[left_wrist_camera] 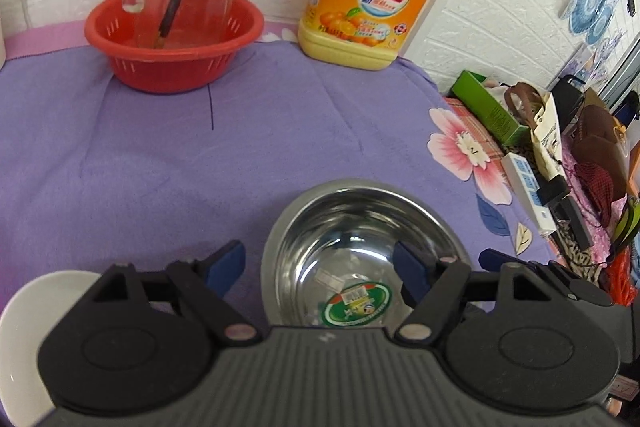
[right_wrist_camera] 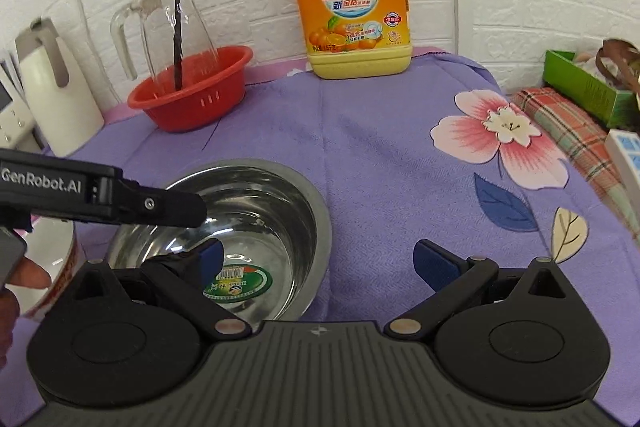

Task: Organize plates and bowls
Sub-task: 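Lower the left tool onto the steel bowl rim beneath the plates, then close the left tool fingers on the steel bowl rim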

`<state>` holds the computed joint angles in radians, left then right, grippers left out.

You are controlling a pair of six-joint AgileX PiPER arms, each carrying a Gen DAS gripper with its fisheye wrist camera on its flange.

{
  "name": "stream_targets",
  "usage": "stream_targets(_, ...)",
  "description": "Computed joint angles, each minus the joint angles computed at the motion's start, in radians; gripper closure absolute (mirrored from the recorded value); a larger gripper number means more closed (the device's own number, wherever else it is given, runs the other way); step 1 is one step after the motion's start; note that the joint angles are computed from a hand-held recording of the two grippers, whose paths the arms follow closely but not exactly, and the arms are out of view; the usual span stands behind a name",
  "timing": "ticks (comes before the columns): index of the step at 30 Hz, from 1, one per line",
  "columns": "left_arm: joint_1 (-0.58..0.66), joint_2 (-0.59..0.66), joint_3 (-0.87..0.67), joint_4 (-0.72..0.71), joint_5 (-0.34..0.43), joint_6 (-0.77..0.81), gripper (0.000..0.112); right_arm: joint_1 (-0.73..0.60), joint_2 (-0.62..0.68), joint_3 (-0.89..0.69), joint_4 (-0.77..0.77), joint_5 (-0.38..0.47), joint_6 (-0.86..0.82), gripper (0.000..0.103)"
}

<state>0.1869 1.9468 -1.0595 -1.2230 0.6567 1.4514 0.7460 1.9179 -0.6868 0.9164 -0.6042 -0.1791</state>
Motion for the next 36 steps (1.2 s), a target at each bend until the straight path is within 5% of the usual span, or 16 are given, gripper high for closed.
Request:
stream_targets(6,-0.041,0.006,0.010,-0.033,-0.075,0.034,0.036,-0.007,0.014,-0.012,0.009,0.020,-0.032,0.000)
stream_targets(20,-0.081,0.037,0.018,-0.088,-0.098,0.091,0.037,-0.004,0.044,-0.029,0.006,0.017,-0.042,0.000)
stream_targets(36,-0.130,0.021,0.119,-0.320,-0.174,0.391,0.038,0.049,0.081,-0.069,0.086,-0.020,-0.156,0.000)
